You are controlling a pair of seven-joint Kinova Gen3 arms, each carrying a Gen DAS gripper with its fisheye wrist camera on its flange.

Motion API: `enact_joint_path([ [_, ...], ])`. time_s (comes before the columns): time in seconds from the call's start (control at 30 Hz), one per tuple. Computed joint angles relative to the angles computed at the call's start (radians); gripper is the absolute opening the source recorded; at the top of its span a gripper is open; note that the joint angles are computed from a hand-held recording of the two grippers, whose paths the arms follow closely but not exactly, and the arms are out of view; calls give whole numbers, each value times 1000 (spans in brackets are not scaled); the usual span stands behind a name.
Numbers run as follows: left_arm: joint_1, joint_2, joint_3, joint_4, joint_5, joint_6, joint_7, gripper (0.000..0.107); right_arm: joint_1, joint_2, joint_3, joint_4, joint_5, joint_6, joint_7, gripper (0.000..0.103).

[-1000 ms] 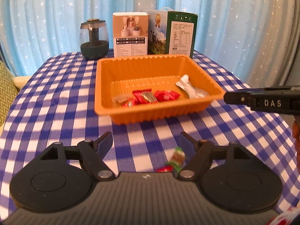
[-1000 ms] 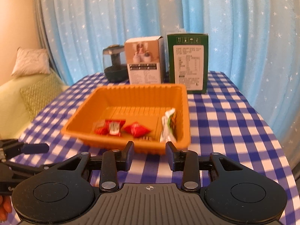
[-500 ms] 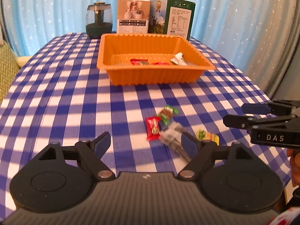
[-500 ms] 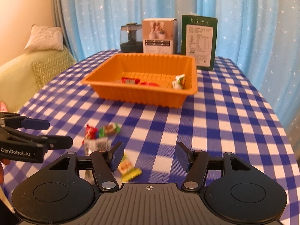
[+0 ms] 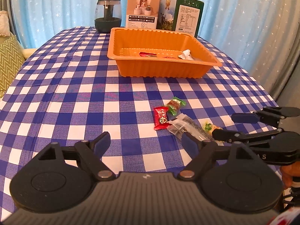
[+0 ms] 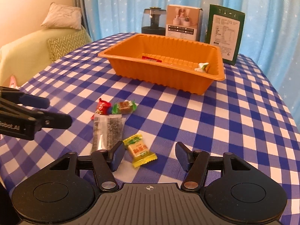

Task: Organize snacks
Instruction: 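Grasp the yellow square candy with the right tool while the left tool grasps the clear seaweed-bar packet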

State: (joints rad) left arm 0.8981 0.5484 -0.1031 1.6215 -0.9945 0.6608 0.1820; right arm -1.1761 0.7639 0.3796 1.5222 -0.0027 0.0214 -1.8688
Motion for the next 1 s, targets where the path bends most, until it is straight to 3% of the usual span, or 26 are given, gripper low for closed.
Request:
enact_joint_path([
  [0.17,-5,4,1,-5,6,-4,-4,82,10,6,-1,-16,13,16,-22,60],
  [0.33,-4,9,-2,-11,13,-10,-10,82,40,2,-58,-28,50,24,12,60],
  [0.47,2,10,-10,-13,12,-11,-4,82,66,7,-103,-43,69,35,42,53],
  [0.73,0,14,-10,-15,18,-16,-11,82,62,17,-96,-59,85,56,17,31],
  [0.87,5,13,-19,-10,9,-36,1,82,60,18,-95,-71,86,78,1,30],
  [1.0,3,17,-21,-13,13,-47,-6,82,16,21,-33,-72,92,110,-70,30],
])
